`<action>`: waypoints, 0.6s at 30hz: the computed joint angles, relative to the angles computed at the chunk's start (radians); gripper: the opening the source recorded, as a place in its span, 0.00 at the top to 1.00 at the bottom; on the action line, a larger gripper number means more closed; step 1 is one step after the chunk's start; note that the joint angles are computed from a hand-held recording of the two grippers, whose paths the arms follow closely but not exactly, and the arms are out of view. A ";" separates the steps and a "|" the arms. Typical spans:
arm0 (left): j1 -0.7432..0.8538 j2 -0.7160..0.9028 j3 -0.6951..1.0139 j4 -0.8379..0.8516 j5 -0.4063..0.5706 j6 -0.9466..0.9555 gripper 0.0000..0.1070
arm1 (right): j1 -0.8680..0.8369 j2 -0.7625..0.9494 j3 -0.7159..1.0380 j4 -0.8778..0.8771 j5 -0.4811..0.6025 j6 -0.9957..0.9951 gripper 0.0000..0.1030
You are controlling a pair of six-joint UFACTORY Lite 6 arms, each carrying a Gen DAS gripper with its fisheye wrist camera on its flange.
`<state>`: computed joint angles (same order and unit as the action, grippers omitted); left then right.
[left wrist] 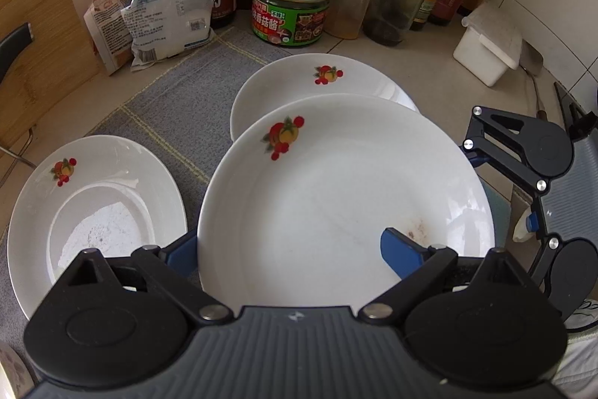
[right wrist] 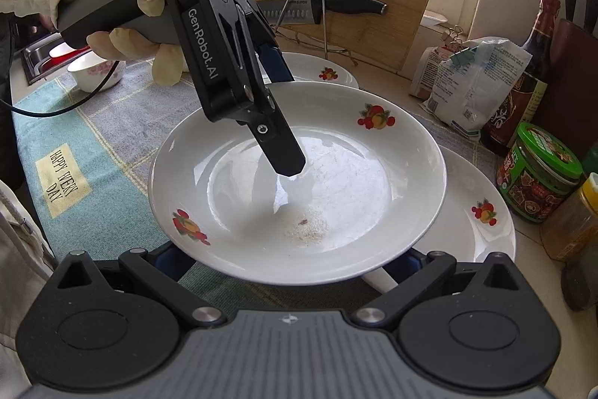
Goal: Organize plates and bowls
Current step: 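Carry the fruit-decal plate with the left gripper toward the plate by the green jar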
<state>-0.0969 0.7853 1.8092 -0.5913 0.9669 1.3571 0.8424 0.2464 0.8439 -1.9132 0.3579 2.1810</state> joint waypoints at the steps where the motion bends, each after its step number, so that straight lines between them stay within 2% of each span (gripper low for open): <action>1: -0.007 0.006 0.008 0.002 -0.001 -0.005 0.09 | -0.012 -0.007 -0.011 -0.028 -0.004 0.024 0.00; 13: -0.078 0.146 0.204 0.038 0.024 -0.096 0.09 | -0.129 -0.038 -0.077 -0.281 -0.042 0.216 0.00; 18: -0.098 0.194 0.275 0.050 0.043 -0.120 0.09 | -0.162 -0.041 -0.085 -0.330 -0.052 0.249 0.00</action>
